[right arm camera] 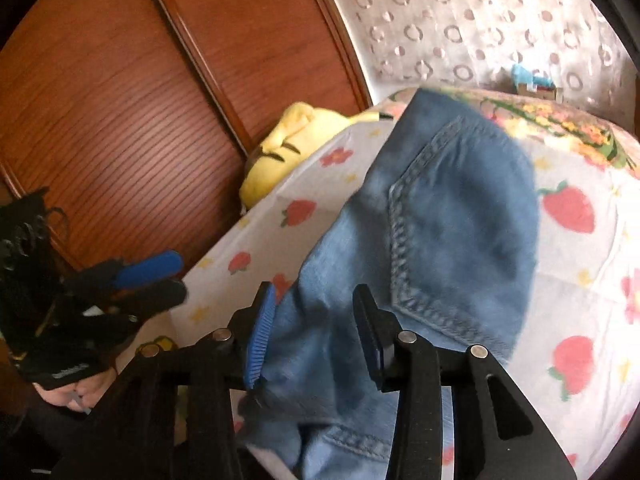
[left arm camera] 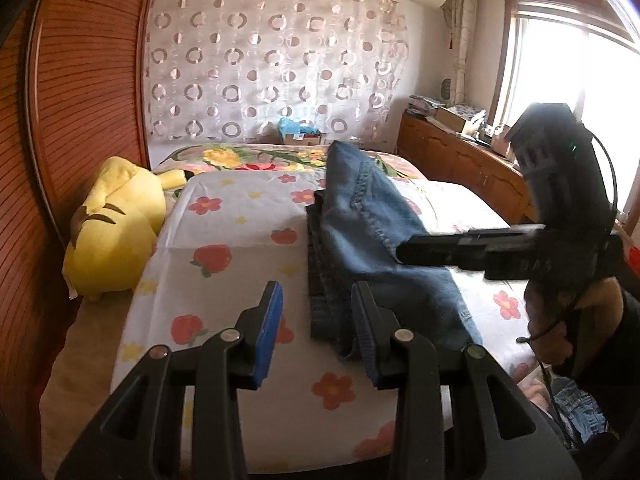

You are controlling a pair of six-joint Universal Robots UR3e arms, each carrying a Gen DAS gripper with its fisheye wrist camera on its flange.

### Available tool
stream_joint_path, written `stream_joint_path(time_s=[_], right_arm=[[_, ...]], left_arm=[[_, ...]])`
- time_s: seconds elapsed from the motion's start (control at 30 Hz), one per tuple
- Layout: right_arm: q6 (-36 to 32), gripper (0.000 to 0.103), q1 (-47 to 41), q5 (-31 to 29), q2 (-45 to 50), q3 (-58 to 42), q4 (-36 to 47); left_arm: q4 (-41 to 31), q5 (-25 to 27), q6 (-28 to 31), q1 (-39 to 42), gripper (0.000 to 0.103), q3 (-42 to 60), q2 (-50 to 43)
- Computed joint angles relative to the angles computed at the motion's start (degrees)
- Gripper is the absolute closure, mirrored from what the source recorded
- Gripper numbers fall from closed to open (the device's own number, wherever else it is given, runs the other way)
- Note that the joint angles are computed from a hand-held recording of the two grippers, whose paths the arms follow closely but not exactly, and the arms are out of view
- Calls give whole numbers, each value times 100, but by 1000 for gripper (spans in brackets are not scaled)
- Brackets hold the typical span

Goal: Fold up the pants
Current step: 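Fold the lifted jeans over onto the stack with the right gripper, release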

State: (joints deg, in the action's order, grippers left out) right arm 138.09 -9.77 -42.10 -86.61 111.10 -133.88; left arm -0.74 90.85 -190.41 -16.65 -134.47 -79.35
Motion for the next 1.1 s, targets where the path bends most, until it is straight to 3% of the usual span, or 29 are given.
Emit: stream_joint_path(time_s=[0.33, 0.7, 0.9, 1.1], right_arm=[[145, 63, -585, -397, -185, 269, -859], [429, 50, -670, -673, 269, 224, -1587], [910, 49, -372, -1015, 1202, -717, -1992], [1300, 48, -146, -1067, 2144, -2073, -1378]], left_arm=[[-52, 224, -39, -741, 68, 1065, -1120], [-68, 361, -136, -809, 68, 1176, -1876], [261, 328, -117, -764, 67, 986, -2109], [504, 190, -139, -671, 66, 812, -2123]])
